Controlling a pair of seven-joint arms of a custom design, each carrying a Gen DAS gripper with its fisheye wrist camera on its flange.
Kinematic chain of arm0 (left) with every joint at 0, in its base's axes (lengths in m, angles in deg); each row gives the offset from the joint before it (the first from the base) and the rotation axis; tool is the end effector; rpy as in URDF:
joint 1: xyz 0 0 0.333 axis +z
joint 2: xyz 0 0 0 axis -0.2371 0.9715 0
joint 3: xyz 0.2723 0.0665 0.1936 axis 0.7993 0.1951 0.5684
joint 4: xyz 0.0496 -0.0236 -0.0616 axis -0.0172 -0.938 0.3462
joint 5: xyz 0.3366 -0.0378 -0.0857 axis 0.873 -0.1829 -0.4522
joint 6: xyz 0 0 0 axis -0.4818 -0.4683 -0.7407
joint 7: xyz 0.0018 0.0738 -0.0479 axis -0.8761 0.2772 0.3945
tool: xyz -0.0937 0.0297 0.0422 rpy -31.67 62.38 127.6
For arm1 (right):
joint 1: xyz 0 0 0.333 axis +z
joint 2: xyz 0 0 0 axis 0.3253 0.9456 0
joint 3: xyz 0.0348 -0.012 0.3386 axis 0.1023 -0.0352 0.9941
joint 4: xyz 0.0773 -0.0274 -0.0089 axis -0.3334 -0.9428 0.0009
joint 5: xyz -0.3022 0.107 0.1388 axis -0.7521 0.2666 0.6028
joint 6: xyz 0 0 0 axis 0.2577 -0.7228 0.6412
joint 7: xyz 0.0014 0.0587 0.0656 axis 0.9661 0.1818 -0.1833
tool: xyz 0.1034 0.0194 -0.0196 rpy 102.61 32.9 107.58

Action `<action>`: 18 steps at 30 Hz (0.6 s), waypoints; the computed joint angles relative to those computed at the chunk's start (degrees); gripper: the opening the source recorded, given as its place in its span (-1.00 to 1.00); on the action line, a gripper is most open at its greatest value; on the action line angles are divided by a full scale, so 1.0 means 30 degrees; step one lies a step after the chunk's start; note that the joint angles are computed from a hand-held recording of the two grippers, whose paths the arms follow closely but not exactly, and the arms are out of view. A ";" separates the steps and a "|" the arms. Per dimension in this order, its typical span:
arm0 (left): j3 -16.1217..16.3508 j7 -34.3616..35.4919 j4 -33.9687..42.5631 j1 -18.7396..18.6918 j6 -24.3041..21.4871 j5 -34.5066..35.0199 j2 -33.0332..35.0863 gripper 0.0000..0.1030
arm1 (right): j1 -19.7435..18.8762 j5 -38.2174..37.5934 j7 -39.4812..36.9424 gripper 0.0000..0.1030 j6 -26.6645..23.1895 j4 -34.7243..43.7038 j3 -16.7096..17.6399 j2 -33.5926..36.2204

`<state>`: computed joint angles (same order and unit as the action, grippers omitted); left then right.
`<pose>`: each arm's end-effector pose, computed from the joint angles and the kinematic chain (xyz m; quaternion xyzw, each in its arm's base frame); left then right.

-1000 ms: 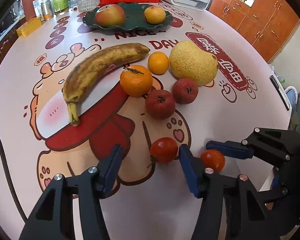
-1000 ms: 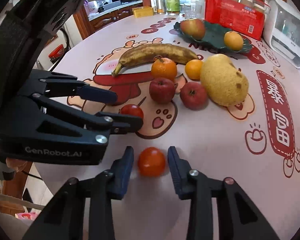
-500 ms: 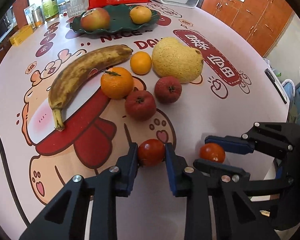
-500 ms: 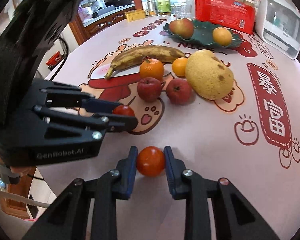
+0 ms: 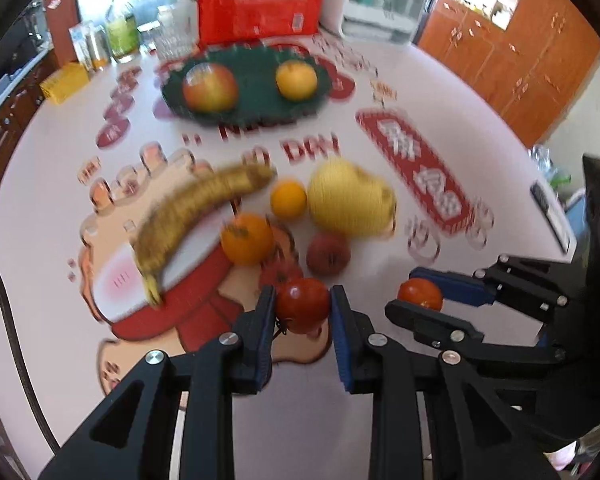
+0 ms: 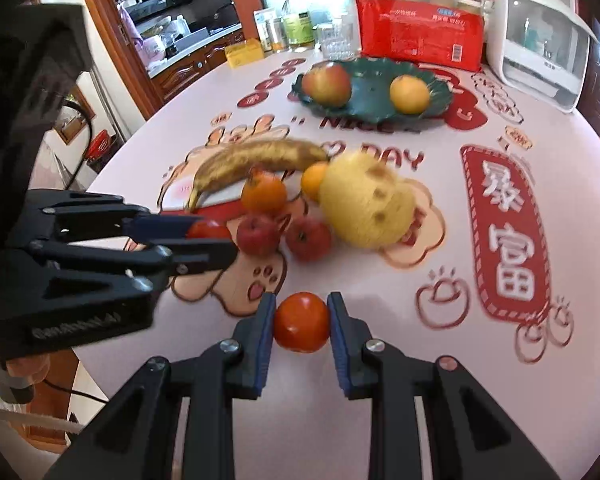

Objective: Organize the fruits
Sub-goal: 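Carry both held cherry tomatoes over the green plate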

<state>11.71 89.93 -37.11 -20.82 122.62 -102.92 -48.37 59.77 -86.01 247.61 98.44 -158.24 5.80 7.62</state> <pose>0.5505 -0.2079 0.5527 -0.3619 0.8978 -0.2506 0.0153 0.4452 0.4460 0.5266 -0.6148 0.7311 -0.1604 0.2488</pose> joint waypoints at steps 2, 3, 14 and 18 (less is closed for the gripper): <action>0.0011 -0.0572 0.0947 -0.0043 -0.0085 0.0129 0.0239 -0.52 | -0.0123 0.0023 -0.0471 -0.49 -0.0395 0.0486 -0.0066 -0.0038; 0.0007 -0.0923 0.1537 -0.0063 -0.0133 0.0244 0.0420 -0.52 | -0.0205 -0.0001 -0.0789 -0.49 -0.0708 0.0873 -0.0118 -0.0063; -0.0579 -0.4313 0.8947 -0.0521 -0.0975 0.2656 0.3729 -0.52 | -0.1577 0.0328 -0.3899 -0.49 -0.2700 0.5176 -0.0798 0.0395; -0.0773 -0.5474 1.3441 -0.1117 -0.1928 0.4067 0.6187 -0.51 | -0.2125 0.0738 -0.5484 -0.49 -0.3735 0.7874 -0.1308 0.1364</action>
